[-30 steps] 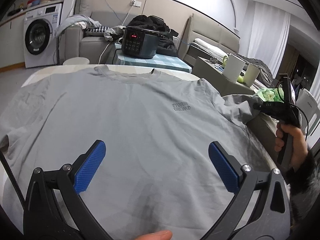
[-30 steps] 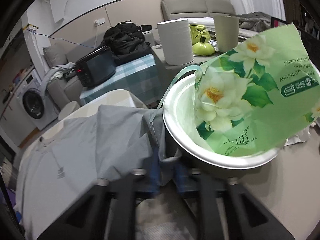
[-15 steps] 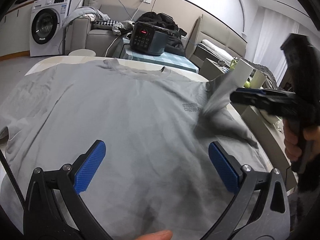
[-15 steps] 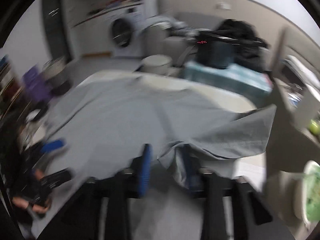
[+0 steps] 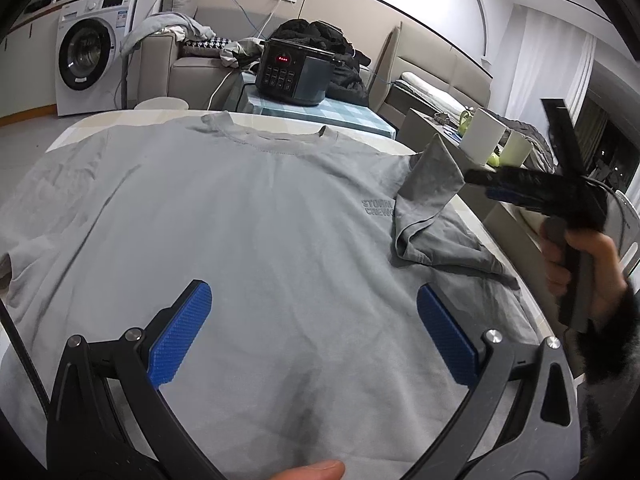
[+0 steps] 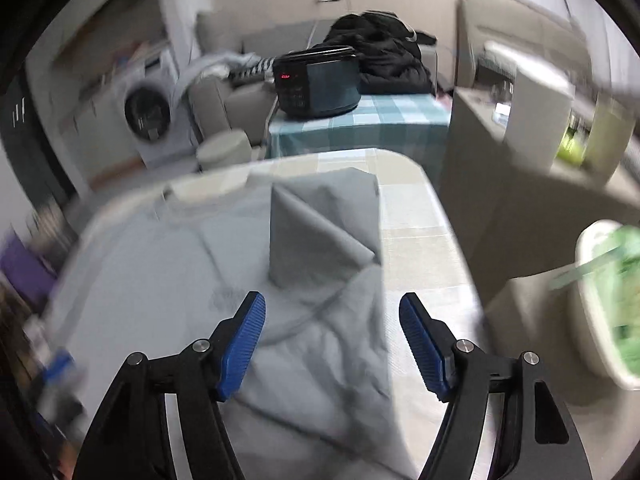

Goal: Fold small clothes
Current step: 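Grasp the sleeve with the right tool and fold it onto the shirt body, then grasp the shirt side edge with the right tool and fold it toward the center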

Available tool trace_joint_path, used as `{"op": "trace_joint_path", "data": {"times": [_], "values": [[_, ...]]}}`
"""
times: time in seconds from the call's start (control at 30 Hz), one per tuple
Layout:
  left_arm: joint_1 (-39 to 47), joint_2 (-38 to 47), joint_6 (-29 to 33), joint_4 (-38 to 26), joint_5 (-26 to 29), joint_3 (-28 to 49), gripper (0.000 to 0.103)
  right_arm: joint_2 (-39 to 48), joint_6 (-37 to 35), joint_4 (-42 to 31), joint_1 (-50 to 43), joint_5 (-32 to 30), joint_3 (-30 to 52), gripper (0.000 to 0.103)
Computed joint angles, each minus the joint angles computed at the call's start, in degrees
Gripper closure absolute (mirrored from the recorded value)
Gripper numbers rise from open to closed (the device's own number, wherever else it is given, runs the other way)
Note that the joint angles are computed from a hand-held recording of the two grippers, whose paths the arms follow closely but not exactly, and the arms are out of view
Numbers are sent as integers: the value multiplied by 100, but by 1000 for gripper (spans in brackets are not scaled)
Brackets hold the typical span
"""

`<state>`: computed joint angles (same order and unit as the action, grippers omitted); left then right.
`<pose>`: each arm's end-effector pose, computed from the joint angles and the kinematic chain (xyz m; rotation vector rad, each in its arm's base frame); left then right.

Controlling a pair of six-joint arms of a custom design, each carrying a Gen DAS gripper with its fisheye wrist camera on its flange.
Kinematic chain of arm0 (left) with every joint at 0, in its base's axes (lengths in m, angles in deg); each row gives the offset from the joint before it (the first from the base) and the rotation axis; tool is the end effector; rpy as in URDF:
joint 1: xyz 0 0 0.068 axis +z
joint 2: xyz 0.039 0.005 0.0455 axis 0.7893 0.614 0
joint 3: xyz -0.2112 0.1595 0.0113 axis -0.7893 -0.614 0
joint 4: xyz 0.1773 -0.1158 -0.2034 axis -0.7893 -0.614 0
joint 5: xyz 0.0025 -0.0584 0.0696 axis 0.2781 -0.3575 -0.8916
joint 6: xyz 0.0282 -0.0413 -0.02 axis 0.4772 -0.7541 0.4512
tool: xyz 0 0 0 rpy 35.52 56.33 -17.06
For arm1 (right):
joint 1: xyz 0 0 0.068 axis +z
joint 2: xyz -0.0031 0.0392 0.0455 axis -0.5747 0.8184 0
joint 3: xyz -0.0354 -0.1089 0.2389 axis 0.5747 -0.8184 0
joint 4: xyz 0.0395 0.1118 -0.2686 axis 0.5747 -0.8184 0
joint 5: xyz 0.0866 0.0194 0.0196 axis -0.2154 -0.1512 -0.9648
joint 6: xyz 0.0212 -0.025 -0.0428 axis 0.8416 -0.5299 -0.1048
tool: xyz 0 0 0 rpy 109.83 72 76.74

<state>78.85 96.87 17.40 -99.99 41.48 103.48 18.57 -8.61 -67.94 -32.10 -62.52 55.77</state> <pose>0.3005 0.1225 0.0966 0.3948 2.2935 -0.5973 0.3243 0.0143 0.1348 0.4343 2.3349 0.1300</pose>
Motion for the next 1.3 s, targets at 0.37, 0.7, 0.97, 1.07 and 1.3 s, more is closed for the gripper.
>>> {"op": "trace_joint_path", "data": {"times": [0.37,0.7,0.97,1.07,1.3], "values": [[-17,135,42,-168,7,140,1,1429,-632,-201,516,473,1441,99],[-49,181,126,-115,-85,142,1,842,-31,398,1025,-773,1680,37],[-71,115,221,-192,0,109,1,1103,-270,-821,896,275,1670,38],[-99,94,235,-144,-31,60,1,1506,-523,-708,1055,406,1488,52],[-206,143,274,17,-219,-29,1,2789,-795,-432,1593,1317,2312,75]]}}
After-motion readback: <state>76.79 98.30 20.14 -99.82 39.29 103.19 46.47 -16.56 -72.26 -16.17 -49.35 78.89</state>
